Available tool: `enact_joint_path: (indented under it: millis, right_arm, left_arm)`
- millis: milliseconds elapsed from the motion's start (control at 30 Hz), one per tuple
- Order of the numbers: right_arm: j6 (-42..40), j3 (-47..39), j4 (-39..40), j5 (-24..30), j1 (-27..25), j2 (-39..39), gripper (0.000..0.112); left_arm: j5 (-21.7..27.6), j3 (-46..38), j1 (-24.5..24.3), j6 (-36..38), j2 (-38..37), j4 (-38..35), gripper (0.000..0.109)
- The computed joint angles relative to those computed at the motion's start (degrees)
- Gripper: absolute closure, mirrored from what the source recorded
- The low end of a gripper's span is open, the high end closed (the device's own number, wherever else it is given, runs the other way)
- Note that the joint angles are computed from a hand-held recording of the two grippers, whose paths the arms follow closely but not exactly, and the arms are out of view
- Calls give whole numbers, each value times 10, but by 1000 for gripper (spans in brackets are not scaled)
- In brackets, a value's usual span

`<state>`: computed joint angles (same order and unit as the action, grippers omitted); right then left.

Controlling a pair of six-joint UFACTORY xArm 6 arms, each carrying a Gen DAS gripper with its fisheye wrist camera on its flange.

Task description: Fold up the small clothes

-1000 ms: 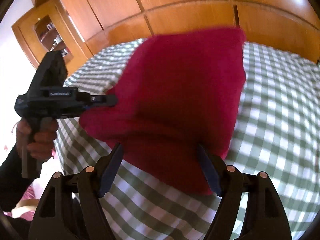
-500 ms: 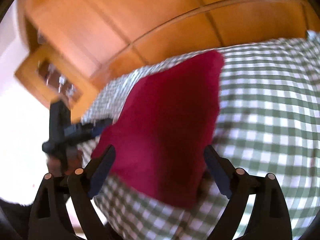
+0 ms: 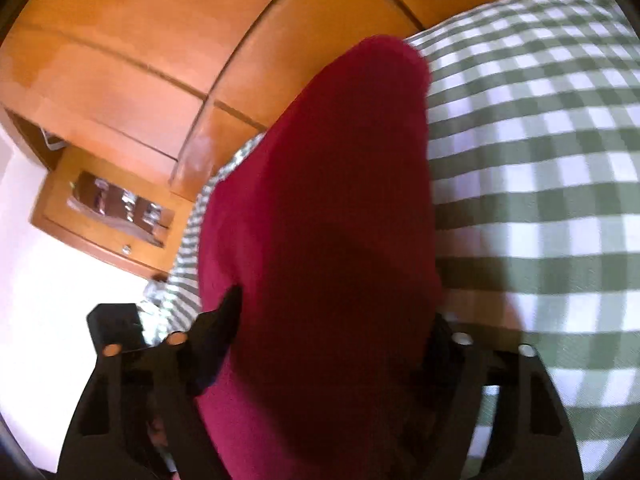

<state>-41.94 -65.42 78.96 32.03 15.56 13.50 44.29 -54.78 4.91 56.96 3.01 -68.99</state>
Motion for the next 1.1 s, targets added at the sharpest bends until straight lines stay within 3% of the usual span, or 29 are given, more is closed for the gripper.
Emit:
enact_joint_path:
  millis: [100, 333, 567, 733, 867, 967, 1033, 1100]
  right_arm:
    - [-1, 9, -4, -13, 5, -18, 68]
    - [-9, 68, -63, -85, 4, -111, 71]
    - [-3, 136, -98, -130, -89, -210, 72]
    - [0, 191, -77, -147, -176, -261, 72]
    - [78, 251, -125, -169, -223, -274, 72]
    - [77, 285, -103, -166, -244, -266, 68]
    - [30, 291, -36, -168, -245, -263, 63]
    - [23, 291, -25, -178, -240, -264, 51]
  left_arm:
    - [12, 1, 2, 19, -5, -13, 82]
    - [26, -24, -35, 30, -3, -30, 86]
    - [15, -160, -147, -6, 75, -15, 87]
    - [-13, -293, -247, -78, 166, 89, 87]
    - [-66, -352, -319, -188, 235, 281, 95]
    - [-90, -361, -335, -243, 257, 340, 93]
    - [-80, -374, -330, -265, 268, 338, 87]
    - [-88, -367, -327, -291, 261, 360, 84]
